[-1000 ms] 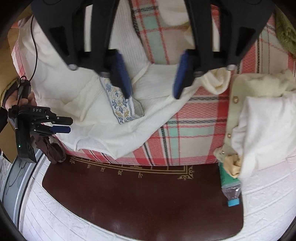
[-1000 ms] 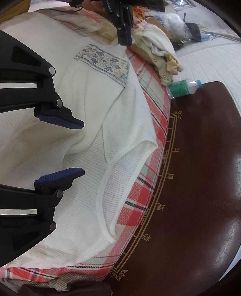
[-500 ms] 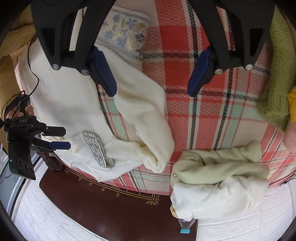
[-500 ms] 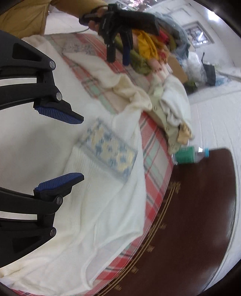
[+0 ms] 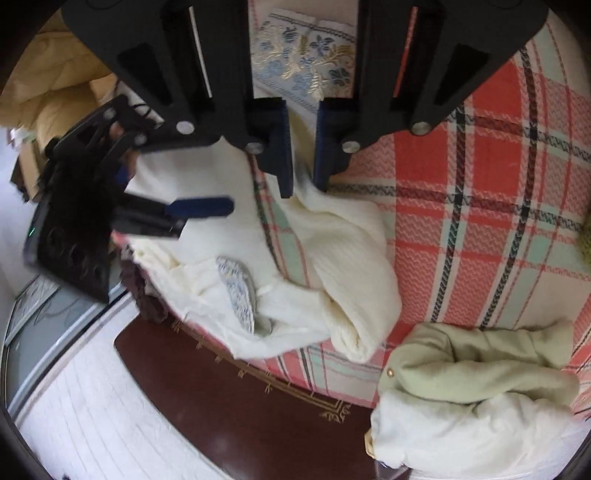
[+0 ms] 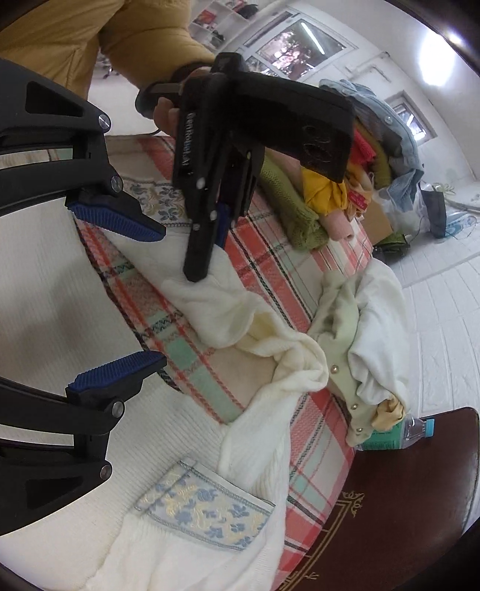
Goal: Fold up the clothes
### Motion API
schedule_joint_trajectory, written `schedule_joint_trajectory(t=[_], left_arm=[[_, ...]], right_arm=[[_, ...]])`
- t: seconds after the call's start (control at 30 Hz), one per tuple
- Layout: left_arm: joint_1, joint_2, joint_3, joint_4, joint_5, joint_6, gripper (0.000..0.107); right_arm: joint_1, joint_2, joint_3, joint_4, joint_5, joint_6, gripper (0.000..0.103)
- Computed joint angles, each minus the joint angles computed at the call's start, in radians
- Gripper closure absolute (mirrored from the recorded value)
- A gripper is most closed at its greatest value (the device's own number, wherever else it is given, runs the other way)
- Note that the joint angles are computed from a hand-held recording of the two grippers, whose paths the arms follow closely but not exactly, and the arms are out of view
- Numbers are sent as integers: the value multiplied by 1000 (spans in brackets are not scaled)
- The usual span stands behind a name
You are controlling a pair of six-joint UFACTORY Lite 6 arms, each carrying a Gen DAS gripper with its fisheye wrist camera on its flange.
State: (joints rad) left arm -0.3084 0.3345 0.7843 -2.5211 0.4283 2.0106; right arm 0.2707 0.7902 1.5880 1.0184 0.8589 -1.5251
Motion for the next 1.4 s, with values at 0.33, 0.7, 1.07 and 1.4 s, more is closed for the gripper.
schedule_joint_trajectory(t=[0.33,0.7,1.07,1.4], left_arm=[[90,-201,-105,103,91,-80,95],[109,-193,-193,26,121,-67,42],[94,-155,-151,83,123,-100,41],[-28,102,226,341,-18,-319,41]], right_arm=[[69,-79,-164,115,-66,-82,38],[153,-168,-215,90,-295,-25,98],[-107,-529,-211,36,-368,-121,98],[-366,-325,-93,-178,-292,119,97]])
